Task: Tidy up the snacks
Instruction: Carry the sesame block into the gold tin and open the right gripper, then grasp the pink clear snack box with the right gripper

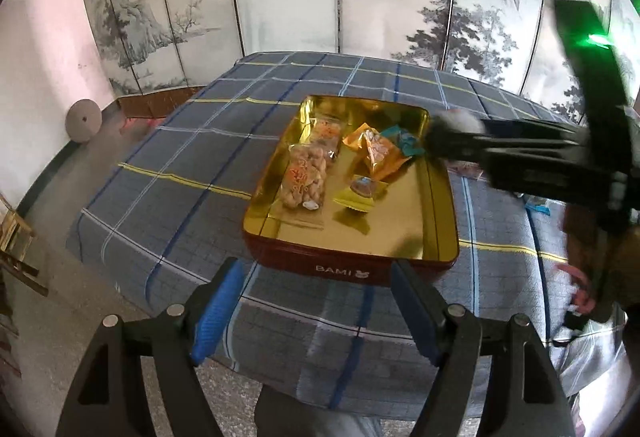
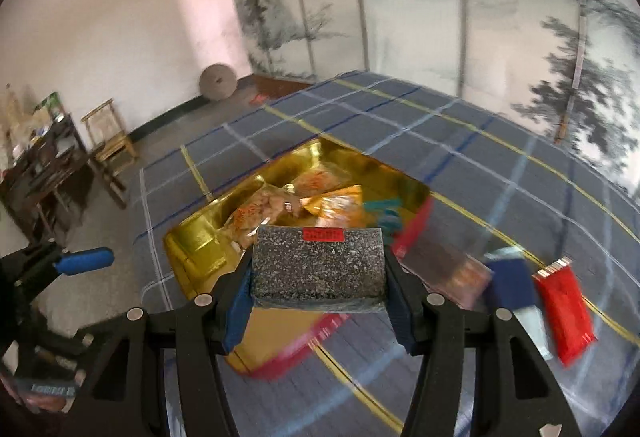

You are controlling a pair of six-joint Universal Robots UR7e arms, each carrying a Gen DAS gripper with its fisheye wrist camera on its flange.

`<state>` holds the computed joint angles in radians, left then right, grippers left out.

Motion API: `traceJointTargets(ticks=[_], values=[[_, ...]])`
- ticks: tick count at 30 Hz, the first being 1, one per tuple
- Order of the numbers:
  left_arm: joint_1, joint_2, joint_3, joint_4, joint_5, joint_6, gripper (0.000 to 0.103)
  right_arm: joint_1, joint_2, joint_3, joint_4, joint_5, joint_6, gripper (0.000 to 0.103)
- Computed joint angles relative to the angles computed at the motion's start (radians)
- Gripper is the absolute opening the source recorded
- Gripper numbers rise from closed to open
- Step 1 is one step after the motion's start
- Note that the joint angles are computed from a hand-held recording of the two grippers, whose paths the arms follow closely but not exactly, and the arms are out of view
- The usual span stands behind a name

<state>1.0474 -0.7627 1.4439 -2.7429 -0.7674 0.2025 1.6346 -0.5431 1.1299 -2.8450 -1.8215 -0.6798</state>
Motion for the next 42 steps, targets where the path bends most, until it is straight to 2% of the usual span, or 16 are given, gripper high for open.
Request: traceJointTargets(ticks=[4,15,19,23,25,26,31,38,42], values=[[0.013,-0.003,-0.015,0.041,-0.023,-0.015,0.077,0.003,0.069,-0.107,0.075,-0.028,-0.003,0.054],[0.019,0.009,-0.017,0.025,-0.02,0.012,0.077,0.008,0.189,-0.268,0.132,-0.098,-0.032,0.055],[0.022,0.014,-0.025,0.041,-0.02,0.0,0.077,0.004,0.18,-0.256,0.116,-0.067,-0.018,0.056],[0.021,0.018,-0.032,0.047,-0.017,-0.001,0.077,-0.01,0.116,-0.175,0.049,-0.027,-0.02,0.057],[0.02,0.015,-0.031,0.038,-0.024,0.004,0.077,-0.025,0.07,-0.129,0.046,-0.017,-0.043,0.057],[0.019,0.013,-0.027,0.026,-0.028,0.01,0.077,-0.034,0.046,-0.107,0.042,-0.045,-0.084,0.057],[0.013,0.023,-0.036,0.019,-0.039,0.022,0.077,-0.064,0.018,-0.177,0.216,-0.14,-0.137,0.058],[0.002,0.046,-0.067,0.028,-0.038,0.042,0.077,-0.053,0.133,-0.42,0.465,-0.238,-0.309,0.06],[0.004,0.057,-0.094,0.052,-0.047,0.032,0.077,-0.049,0.203,-0.538,0.53,-0.279,-0.395,0.06]])
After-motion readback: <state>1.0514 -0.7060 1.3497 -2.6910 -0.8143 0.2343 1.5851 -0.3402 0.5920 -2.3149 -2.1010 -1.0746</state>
